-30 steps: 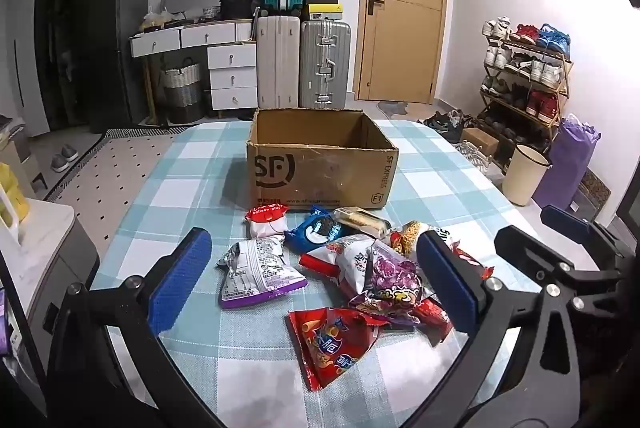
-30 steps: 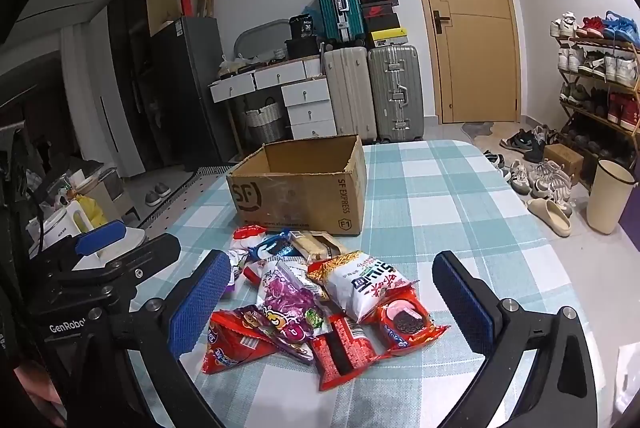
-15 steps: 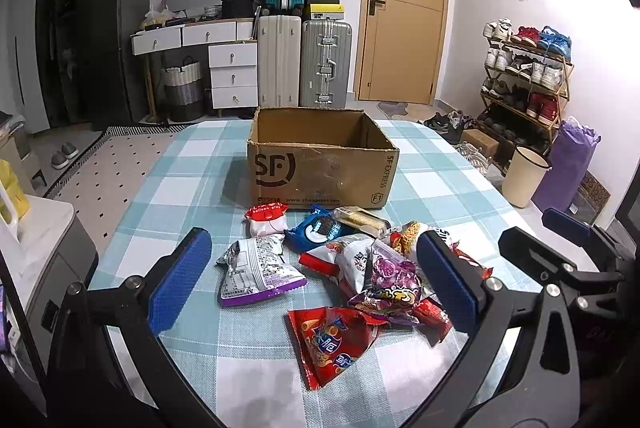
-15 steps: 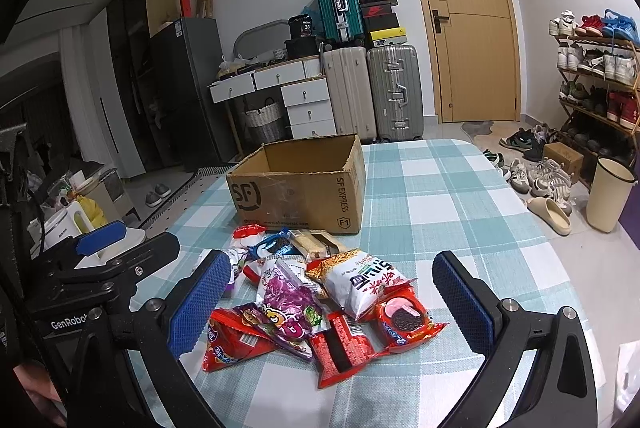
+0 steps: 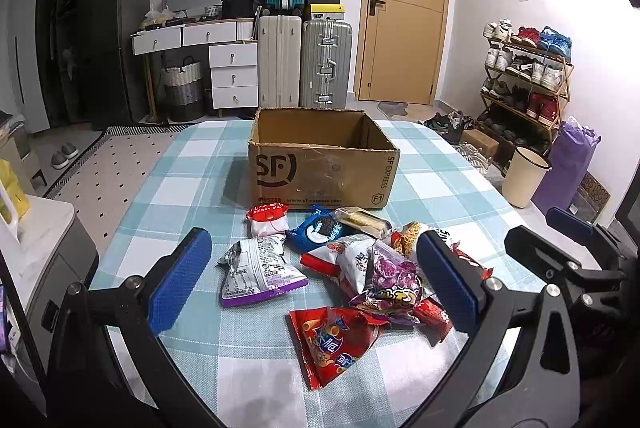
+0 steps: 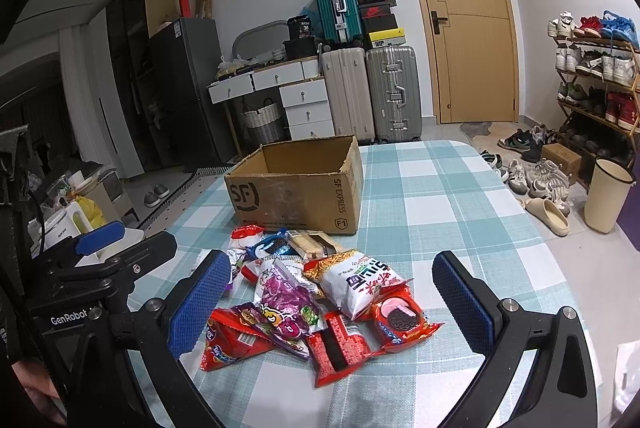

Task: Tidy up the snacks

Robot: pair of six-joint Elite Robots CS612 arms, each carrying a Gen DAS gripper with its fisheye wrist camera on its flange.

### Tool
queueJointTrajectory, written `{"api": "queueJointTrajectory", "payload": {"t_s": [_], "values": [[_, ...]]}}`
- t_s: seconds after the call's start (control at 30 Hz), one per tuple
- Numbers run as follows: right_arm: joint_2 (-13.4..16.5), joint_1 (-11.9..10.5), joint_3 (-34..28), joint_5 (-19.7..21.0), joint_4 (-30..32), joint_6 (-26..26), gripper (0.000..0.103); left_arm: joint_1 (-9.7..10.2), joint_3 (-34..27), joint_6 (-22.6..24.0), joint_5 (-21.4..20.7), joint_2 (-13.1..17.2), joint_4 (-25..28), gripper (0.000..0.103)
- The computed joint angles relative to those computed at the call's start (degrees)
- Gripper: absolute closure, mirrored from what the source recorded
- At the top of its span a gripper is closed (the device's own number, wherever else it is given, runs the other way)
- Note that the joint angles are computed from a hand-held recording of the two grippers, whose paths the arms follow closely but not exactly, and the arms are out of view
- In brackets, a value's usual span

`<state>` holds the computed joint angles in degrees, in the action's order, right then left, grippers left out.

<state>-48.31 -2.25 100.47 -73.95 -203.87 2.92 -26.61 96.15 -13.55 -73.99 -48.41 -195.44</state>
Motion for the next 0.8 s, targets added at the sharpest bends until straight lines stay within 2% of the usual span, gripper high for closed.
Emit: {"api": "queueJointTrajectory", "payload": {"t_s": [0.8], "values": [[-0.24, -0.08, 0.33, 0.58, 0.19, 0.16, 0.0, 0.44, -0.32, -1.01, -1.21, 0.05, 1.66, 0.001]]}}
